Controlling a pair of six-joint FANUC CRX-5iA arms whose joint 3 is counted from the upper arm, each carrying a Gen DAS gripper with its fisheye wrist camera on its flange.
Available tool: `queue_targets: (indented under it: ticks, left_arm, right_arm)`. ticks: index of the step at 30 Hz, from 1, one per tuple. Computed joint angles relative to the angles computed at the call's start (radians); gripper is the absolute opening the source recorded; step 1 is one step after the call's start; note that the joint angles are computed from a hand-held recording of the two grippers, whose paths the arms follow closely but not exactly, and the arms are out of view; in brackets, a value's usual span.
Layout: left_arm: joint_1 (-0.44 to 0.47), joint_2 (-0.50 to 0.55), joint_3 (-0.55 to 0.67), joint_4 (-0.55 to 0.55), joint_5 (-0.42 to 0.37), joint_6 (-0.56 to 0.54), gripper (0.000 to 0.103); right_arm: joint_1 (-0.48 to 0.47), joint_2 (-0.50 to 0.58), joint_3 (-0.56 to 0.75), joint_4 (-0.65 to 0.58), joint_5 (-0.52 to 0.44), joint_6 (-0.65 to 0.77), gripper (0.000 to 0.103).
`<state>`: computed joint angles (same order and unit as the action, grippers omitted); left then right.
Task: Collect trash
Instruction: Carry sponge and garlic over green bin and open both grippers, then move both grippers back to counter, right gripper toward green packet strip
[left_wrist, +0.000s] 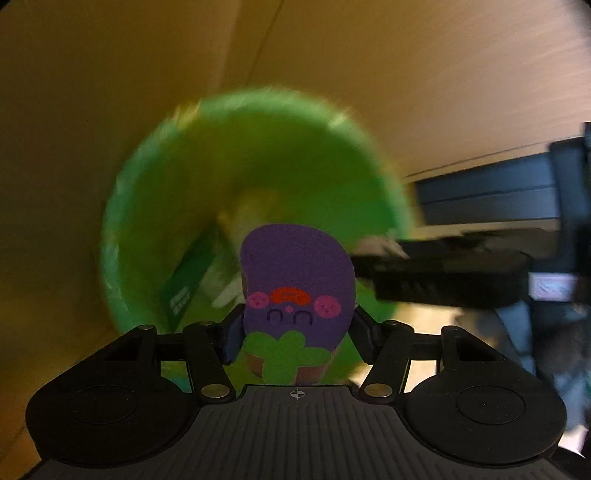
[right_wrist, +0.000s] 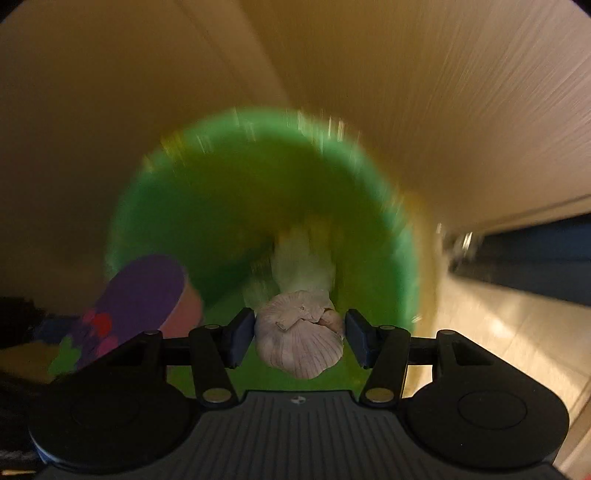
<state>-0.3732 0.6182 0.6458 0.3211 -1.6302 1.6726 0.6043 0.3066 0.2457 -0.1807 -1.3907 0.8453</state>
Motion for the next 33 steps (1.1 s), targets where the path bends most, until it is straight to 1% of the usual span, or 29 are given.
queue_targets:
  ticks: [3,5,7,8,10,11,13,15,18,20,23,25,26,29,31,33]
  left_arm:
    - [-0.013,0.014,-0.044,-0.056,0.009,0.023,0.064]
    - [-0.014,0.008,-0.088,-0.065,0.016,0.021,0.064]
    - [0.001,-0.02,-0.166,-0.034,0.065,0.013,0.064]
    - [0.012,-0.039,-0.211,-0.005,0.099,0.021,0.064]
    - [0.026,-0.066,-0.265,0.024,0.137,0.048,0.064]
    - [0.028,-0.077,-0.275,0.016,0.146,0.055,0.064]
    - [0.015,-0.076,-0.249,-0.021,0.134,0.057,0.064]
    - [0.013,-0.078,-0.23,-0.039,0.128,0.043,0.063]
    - [0.027,-0.126,-0.273,-0.014,0.196,-0.01,0.062]
    - [0.028,-0.159,-0.294,-0.018,0.252,-0.051,0.062]
    - [0.02,-0.189,-0.275,-0.054,0.263,-0.094,0.062]
    - [0.023,-0.219,-0.283,-0.044,0.289,-0.132,0.061]
    - [0.021,-0.225,-0.271,-0.048,0.284,-0.146,0.061]
    - [0.022,-0.204,-0.201,-0.047,0.217,-0.168,0.061]
    - [0.027,-0.21,-0.186,-0.014,0.216,-0.19,0.061]
    - [0.039,-0.229,-0.178,0.039,0.241,-0.212,0.061]
  right_arm:
    - [-0.01,0.07,0.008,-0.064,-0.037,0.02,0.054]
    - [-0.01,0.111,0.022,-0.087,-0.059,0.037,0.054]
    - [-0.005,0.138,0.033,-0.095,-0.079,0.066,0.055]
    - [-0.001,0.147,0.041,-0.1,-0.088,0.08,0.055]
    - [-0.002,0.15,0.049,-0.11,-0.083,0.099,0.055]
    - [-0.008,0.149,0.054,-0.119,-0.084,0.107,0.056]
    - [-0.018,0.147,0.064,-0.12,-0.085,0.113,0.057]
    - [-0.016,0.144,0.07,-0.104,-0.087,0.103,0.057]
    - [-0.019,0.123,0.075,-0.073,-0.096,0.072,0.057]
    - [-0.021,0.105,0.068,-0.044,-0.096,0.036,0.057]
    - [-0.032,0.068,0.06,-0.003,-0.104,-0.035,0.057]
    - [-0.026,0.027,0.046,0.047,-0.09,-0.075,0.057]
    - [-0.022,0.005,0.039,0.07,-0.079,-0.084,0.057]
    - [-0.012,-0.038,0.04,0.13,-0.08,-0.114,0.057]
    - [0.004,-0.066,0.045,0.182,-0.076,-0.135,0.057]
    - [0.029,-0.099,0.048,0.252,-0.055,-0.153,0.057]
